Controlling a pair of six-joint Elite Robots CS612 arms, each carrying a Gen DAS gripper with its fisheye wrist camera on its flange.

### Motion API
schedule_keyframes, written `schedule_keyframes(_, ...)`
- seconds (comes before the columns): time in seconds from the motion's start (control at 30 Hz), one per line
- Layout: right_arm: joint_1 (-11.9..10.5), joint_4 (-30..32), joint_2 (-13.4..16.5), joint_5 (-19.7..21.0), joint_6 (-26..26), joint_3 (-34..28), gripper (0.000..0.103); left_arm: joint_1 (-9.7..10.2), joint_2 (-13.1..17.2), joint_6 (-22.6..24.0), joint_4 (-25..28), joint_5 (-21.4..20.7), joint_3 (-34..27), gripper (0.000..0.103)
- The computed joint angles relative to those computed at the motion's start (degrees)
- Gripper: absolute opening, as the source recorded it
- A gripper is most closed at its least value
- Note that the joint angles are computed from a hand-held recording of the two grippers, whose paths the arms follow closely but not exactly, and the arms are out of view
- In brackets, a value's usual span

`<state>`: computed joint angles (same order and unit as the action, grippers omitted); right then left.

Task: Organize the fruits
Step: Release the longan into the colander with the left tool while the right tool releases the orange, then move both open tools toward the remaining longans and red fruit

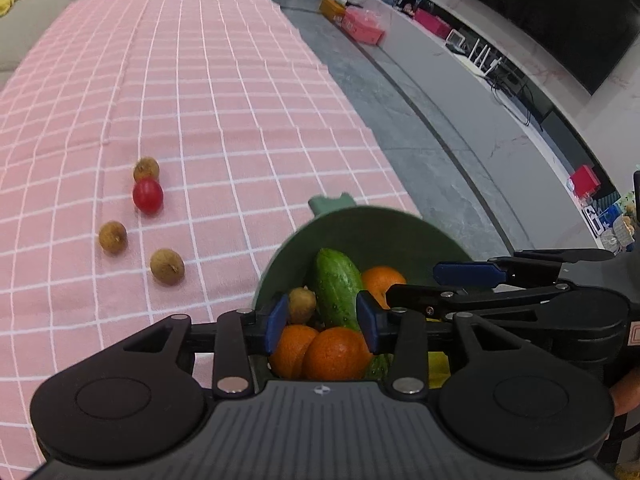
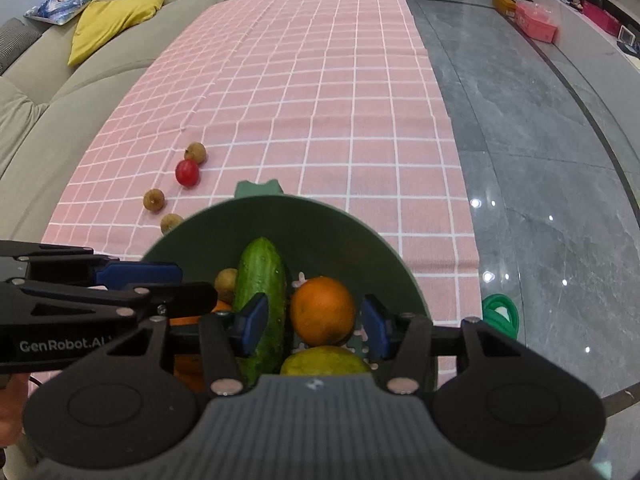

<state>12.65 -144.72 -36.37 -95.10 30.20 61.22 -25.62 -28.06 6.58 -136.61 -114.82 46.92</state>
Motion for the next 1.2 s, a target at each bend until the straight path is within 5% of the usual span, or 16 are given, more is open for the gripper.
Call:
schedule_keyframes(0.4, 1.71, -4.17, -0.67, -4.97, -2.67, -1.75, 0.053, 0.52, -3.13, 1.66, -10.34, 5.02, 3.90, 0.049)
schedule_keyframes(0.77, 3.25, -5.51, 2.67, -4.14, -4.83, -9.32, 0.057, 2.69, -3.24, -6.19, -15.65, 7.84, 3.61, 0.051)
schedule_keyframes(1.2, 3.60, -0.48, 8.68, -0.02, -4.27, -19.50, 0.053, 4.93, -0.99, -15.26, -14.25, 8.31, 0.25, 0.051)
